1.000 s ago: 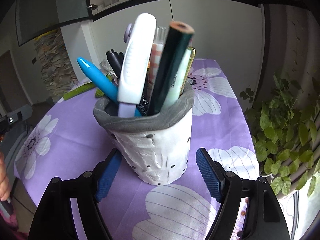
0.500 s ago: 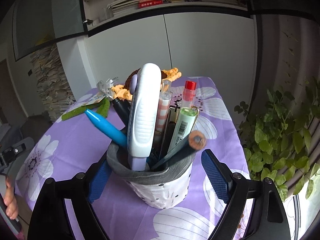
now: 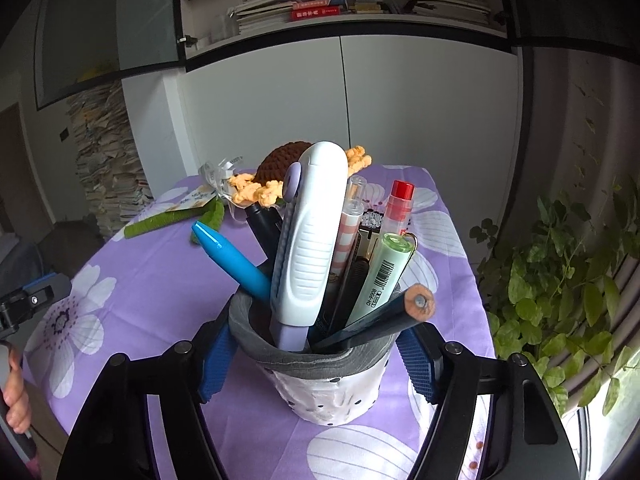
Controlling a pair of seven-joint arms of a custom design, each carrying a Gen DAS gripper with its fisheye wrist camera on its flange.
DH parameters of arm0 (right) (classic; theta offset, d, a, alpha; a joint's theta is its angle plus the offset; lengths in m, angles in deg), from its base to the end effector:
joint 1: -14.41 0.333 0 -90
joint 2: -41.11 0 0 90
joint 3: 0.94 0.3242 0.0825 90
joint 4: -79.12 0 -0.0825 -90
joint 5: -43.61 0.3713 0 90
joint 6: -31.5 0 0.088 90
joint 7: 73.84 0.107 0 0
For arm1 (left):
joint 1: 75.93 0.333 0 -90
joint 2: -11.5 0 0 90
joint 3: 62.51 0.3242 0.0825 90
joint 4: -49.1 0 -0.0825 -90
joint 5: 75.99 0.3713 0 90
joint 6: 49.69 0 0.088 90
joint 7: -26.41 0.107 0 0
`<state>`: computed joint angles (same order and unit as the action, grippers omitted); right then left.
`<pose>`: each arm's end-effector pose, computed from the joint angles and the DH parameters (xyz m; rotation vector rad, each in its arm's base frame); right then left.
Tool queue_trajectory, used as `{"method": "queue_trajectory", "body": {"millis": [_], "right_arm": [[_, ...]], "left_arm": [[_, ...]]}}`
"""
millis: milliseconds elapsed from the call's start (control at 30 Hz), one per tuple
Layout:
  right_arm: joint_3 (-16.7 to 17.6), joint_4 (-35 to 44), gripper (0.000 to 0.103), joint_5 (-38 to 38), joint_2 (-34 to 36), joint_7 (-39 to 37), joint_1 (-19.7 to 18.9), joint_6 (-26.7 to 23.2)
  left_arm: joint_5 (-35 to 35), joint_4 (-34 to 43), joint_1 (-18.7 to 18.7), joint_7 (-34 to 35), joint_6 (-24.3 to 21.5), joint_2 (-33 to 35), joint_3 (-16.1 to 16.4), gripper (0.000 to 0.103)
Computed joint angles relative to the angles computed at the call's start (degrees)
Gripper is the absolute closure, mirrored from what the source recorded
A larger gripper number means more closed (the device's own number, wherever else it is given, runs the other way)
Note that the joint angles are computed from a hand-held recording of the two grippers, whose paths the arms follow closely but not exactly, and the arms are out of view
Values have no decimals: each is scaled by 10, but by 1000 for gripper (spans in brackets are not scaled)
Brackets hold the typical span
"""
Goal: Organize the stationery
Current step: 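Carry the filled pen cup with the right tool toward the sunflower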
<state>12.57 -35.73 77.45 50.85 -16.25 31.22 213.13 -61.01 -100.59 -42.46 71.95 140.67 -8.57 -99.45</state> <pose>0.5622 0.2601 0.4993 -1.8765 1.1502 -0.5608 0.4480 -0.0719 0.4760 -1.9220 1.3429 -1.0012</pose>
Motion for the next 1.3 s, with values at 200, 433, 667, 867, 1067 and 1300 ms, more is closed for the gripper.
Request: {"method": "queue_trajectory", "body": {"millis": [200, 433, 667, 867, 1067, 1300], "right_arm": [[40, 8, 30, 31, 4, -54, -19, 32], [38, 46, 30, -6, 30, -36, 0, 18], [1, 114, 30, -65, 74, 10, 64, -19], [-109, 161, 30, -178, 110, 147, 171, -40], [-180, 186, 30, -267, 131, 249, 227, -56], [-187, 199, 30, -323, 142, 317, 228, -62]], "left_arm": [[-2, -5, -7, 1, -1, -5, 14, 20], [-4, -22, -30, 0, -1, -21, 54, 20], [6, -40, -34, -1, -11, -33, 89, 20], [10, -46, -64, 19, 2, -22, 138, 20], [0, -44, -50, 49, 10, -18, 125, 20], [-19, -46, -38, 73, 12, -22, 104, 19]]}}
